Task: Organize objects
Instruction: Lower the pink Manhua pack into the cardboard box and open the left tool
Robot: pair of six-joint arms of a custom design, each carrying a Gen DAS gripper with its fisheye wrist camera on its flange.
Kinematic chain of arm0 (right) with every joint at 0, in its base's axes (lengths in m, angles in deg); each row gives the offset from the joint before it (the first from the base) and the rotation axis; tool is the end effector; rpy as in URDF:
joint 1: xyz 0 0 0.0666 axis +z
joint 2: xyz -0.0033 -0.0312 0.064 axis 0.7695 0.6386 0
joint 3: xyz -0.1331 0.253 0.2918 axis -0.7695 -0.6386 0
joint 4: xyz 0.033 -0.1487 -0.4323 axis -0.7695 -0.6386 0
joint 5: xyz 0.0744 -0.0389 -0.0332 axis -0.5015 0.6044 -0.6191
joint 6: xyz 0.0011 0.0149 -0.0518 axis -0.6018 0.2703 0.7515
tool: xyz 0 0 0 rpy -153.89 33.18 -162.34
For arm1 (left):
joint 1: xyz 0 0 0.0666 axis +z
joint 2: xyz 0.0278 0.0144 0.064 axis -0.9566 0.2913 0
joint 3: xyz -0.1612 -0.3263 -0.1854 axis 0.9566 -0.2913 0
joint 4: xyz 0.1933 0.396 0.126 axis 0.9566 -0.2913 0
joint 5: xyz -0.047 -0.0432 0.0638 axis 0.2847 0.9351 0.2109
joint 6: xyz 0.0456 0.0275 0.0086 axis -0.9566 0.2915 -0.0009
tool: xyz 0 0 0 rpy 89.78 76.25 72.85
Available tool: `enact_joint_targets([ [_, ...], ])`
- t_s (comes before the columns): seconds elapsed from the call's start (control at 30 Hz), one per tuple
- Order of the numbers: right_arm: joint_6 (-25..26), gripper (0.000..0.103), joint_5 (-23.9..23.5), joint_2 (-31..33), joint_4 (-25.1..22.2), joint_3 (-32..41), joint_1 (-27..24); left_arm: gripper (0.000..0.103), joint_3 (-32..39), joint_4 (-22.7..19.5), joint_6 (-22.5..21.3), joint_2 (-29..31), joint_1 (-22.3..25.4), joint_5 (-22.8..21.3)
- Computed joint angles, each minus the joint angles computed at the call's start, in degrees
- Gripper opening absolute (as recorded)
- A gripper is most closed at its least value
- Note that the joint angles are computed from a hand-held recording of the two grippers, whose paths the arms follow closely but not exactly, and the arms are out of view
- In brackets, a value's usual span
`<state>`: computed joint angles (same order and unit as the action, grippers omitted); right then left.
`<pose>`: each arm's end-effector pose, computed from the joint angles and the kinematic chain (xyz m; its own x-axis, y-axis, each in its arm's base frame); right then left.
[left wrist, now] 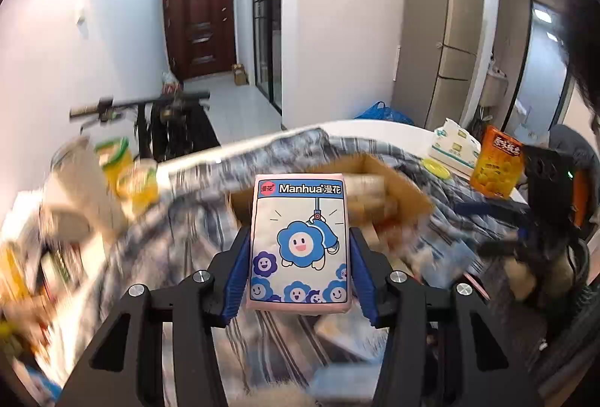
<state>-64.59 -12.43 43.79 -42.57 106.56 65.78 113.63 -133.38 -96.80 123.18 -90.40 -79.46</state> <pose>0.5329 0.1651 0.4023 -0.6108 -0.0055 -0.7918 -0.5331 0.7422 0.4061 0.5666 -0.1841 0.5134 -0.5546 0.3232 -0.7667 0.5108 0.8597 -0.0071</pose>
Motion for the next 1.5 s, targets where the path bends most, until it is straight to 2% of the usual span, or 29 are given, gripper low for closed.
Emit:
enact_joint_targets([
  [0.07,-0.13,0.102,0.17,-0.14,0.19,-0.15,-0.06,0.052,4.20,-1.37,-1.98,3.11,-0.53,-1.27],
  [0.1,-0.18,0.102,0.26,-0.20,0.28,-0.19,-0.08,0.052,7.77,-3.53,-2.33,5.77,-0.60,-1.29],
  [0.17,-0.23,0.102,0.46,-0.36,0.37,-0.30,-0.12,0.052,13.91,-7.63,0.07,10.48,-0.40,-1.03],
  [0.23,-0.23,0.102,0.56,-0.56,0.50,-0.42,-0.15,0.052,20.04,-12.48,1.57,15.31,-0.39,-2.55],
  [0.33,-0.31,0.102,0.64,-0.90,0.72,-0.66,-0.15,0.052,24.47,-15.48,2.65,19.57,-0.48,-5.34],
  [0.5,-0.41,0.102,0.57,-0.90,0.65,-0.60,-0.17,0.052,25.28,-16.31,5.82,21.91,0.18,-6.54],
  [0.57,-0.40,0.102,0.66,-0.91,0.67,-0.61,-0.16,0.052,26.13,-18.34,7.27,23.00,0.41,-6.51],
  [0.8,-0.62,0.102,0.71,-0.79,0.50,-0.47,-0.21,0.054,26.43,-19.44,9.20,23.50,0.29,-7.07],
  [0.83,-0.65,0.102,0.75,-0.70,0.41,-0.33,-0.22,0.065,26.36,-19.27,9.40,23.38,0.49,-5.70],
  [0.87,-0.68,0.102,0.72,-0.75,0.40,-0.39,-0.23,0.085,26.12,-18.73,9.53,23.14,0.62,-4.78],
  [0.9,-0.73,0.102,0.71,-0.73,0.40,-0.39,-0.25,0.093,25.55,-17.78,9.93,22.64,0.71,-4.40],
  [0.97,-0.90,0.102,0.76,-0.64,0.29,-0.31,-0.26,0.094,24.45,-15.83,10.14,21.54,0.77,-3.98],
  [1.17,-1.15,0.102,0.74,-0.52,0.03,-0.19,-0.44,0.094,22.52,-13.61,10.67,19.78,0.97,-4.55],
  [1.3,-1.21,0.102,1.25,-0.29,-0.19,-0.03,-0.33,0.094,17.45,-7.74,11.22,15.71,1.36,-5.66],
  [1.4,-1.11,0.102,1.73,-0.19,-0.40,0.09,-0.20,0.094,13.34,-3.68,9.73,12.26,1.24,-7.57],
  [1.5,-0.97,0.102,1.98,-0.07,-0.69,0.24,-0.10,0.101,14.11,-3.96,9.05,12.89,1.00,-11.12],
])
